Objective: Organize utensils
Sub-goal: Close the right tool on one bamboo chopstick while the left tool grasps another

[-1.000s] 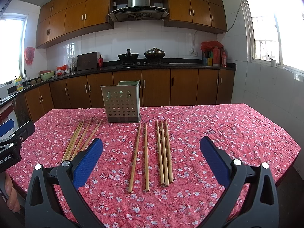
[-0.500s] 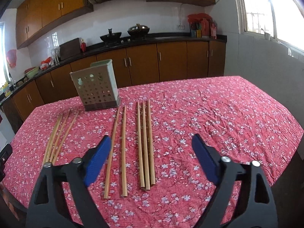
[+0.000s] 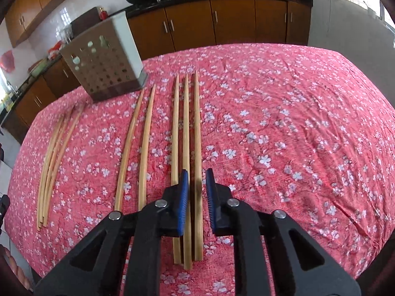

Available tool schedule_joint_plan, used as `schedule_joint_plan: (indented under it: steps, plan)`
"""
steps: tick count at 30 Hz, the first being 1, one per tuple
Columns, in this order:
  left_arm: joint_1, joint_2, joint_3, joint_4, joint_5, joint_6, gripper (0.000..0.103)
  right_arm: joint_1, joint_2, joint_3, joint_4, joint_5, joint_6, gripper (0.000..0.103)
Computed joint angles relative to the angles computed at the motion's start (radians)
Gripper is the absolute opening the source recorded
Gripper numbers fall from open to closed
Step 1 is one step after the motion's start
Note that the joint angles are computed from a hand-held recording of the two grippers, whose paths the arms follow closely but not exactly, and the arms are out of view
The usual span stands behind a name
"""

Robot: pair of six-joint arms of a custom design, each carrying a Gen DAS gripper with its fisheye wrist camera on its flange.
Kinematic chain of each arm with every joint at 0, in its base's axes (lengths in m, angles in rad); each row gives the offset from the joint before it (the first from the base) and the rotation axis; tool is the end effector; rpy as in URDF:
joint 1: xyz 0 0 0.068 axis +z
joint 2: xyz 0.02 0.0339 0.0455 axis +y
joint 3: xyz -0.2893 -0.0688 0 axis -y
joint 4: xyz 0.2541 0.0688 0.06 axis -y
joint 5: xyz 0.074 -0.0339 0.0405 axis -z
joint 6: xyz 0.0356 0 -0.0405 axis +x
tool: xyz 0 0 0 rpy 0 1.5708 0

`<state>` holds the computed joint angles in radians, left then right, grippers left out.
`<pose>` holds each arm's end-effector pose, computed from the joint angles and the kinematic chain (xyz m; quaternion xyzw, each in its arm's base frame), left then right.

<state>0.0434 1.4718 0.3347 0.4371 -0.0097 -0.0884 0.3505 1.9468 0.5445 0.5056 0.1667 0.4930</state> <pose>0.2362 0.0106 0.1254 -0.0617 0.9046 -0.0051 0.4218 0.2801 0.0961 0.0569 0.0944 0.9361 0.0632 0.3328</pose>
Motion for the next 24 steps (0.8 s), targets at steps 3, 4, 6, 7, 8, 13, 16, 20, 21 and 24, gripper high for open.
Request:
schedule_joint_plan:
  steps: [3, 4, 6, 7, 8, 13, 16, 20, 21, 24]
  plan:
    - [0.011, 0.039, 0.031, -0.018, 0.028, 0.014, 0.079, -0.011, 0.015, 0.004, 0.001, 0.007, -0.011, 0.013]
    - [0.009, 0.051, 0.040, -0.021, 0.032, 0.016, 0.078, -0.017, 0.023, 0.008, -0.001, -0.001, -0.012, 0.012]
    - [0.010, 0.078, 0.064, -0.032, 0.049, 0.024, 0.073, -0.019, 0.030, 0.003, 0.016, 0.016, -0.028, 0.009]
    - [0.013, 0.097, 0.084, -0.045, 0.066, 0.028, 0.071, -0.022, 0.034, 0.008, 0.014, 0.028, -0.033, 0.009]
    - [0.017, 0.115, 0.106, -0.060, 0.087, 0.033, 0.067, -0.027, 0.034, 0.007, 0.014, 0.041, -0.034, 0.008]
    - [0.018, 0.211, 0.215, -0.144, 0.174, 0.054, 0.043, -0.072, 0.032, -0.003, 0.036, 0.026, -0.030, 0.008]
    - [0.015, 0.259, 0.258, -0.181, 0.196, 0.061, 0.030, -0.066, 0.032, -0.004, 0.035, 0.043, -0.042, 0.008]
    - [0.003, 0.306, 0.292, -0.217, 0.195, 0.085, 0.021, -0.062, 0.035, -0.001, 0.037, 0.054, -0.048, 0.008]
    - [-0.003, 0.314, 0.294, -0.215, 0.186, 0.089, 0.021, -0.064, 0.034, 0.000, 0.036, 0.054, -0.050, 0.008]
    - [-0.004, 0.316, 0.294, -0.213, 0.173, 0.091, 0.021, -0.056, 0.048, 0.015, 0.033, 0.065, -0.053, 0.008]
